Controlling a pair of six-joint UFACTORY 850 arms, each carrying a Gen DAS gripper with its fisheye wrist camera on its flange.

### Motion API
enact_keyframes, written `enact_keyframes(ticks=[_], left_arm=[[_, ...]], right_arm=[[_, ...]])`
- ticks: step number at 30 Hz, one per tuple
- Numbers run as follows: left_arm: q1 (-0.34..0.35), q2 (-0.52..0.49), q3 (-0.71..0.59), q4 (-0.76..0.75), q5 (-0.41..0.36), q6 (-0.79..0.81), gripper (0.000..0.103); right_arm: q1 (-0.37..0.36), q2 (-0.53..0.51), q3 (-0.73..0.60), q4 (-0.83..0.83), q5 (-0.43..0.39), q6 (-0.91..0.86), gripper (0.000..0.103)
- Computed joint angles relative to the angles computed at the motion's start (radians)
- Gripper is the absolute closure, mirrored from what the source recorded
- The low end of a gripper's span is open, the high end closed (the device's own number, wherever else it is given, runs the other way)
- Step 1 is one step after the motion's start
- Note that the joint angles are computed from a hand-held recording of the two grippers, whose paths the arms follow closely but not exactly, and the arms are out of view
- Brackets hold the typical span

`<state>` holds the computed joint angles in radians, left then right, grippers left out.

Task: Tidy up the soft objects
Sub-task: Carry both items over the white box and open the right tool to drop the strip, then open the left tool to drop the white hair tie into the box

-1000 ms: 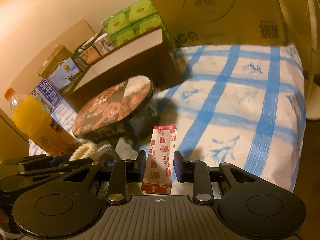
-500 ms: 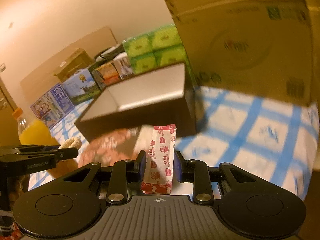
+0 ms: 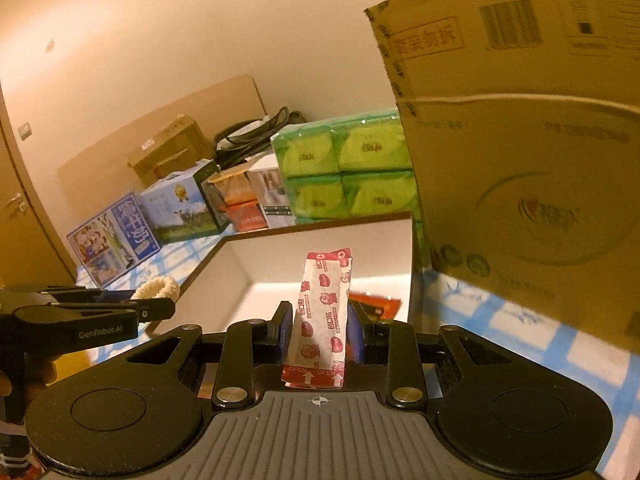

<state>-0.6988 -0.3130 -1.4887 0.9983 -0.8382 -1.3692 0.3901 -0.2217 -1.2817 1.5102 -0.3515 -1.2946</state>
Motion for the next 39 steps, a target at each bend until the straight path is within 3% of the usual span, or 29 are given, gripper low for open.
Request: enact_keyframes(ticks=[9,19,21,23,24,32,39], left_arm=[[0.057,-0.078,-0.094,-0.053,0.000,0.043,0.075],[0.083,-0.117,-0.118,-0.081,0.026,0.069,0.075],[0.087,-0.123,-0.120,-0.086,0.033,0.075,0.075],[0.089,-0.129,-0.124,-0.089,0.035,0.079,0.075],[0.090,-0.130,-0.124,-0.091,0.039,0.079,0.075],[0.099,-0.136,-0.126,-0.098,0.054,0.086,0.075],[0.100,-0.140,-0.132,-0.098,0.089,0.085,0.064]], right_arm=[[0.008,-0.162,-0.190,-0.217,0.007,0.186,0.073],[0.001,-0.259,-0.285,-0.213,0.010,0.203,0.072],[0.000,-0.270,-0.299,-0.241,0.003,0.237,0.069],[0.001,-0.275,-0.302,-0.230,0.011,0.229,0.053],[0.000,-0.274,-0.299,-0.206,0.018,0.207,0.051],[-0.005,-0.275,-0.295,-0.225,0.022,0.220,0.050],[-0.007,-0.272,-0.285,-0.238,0.019,0.226,0.050]])
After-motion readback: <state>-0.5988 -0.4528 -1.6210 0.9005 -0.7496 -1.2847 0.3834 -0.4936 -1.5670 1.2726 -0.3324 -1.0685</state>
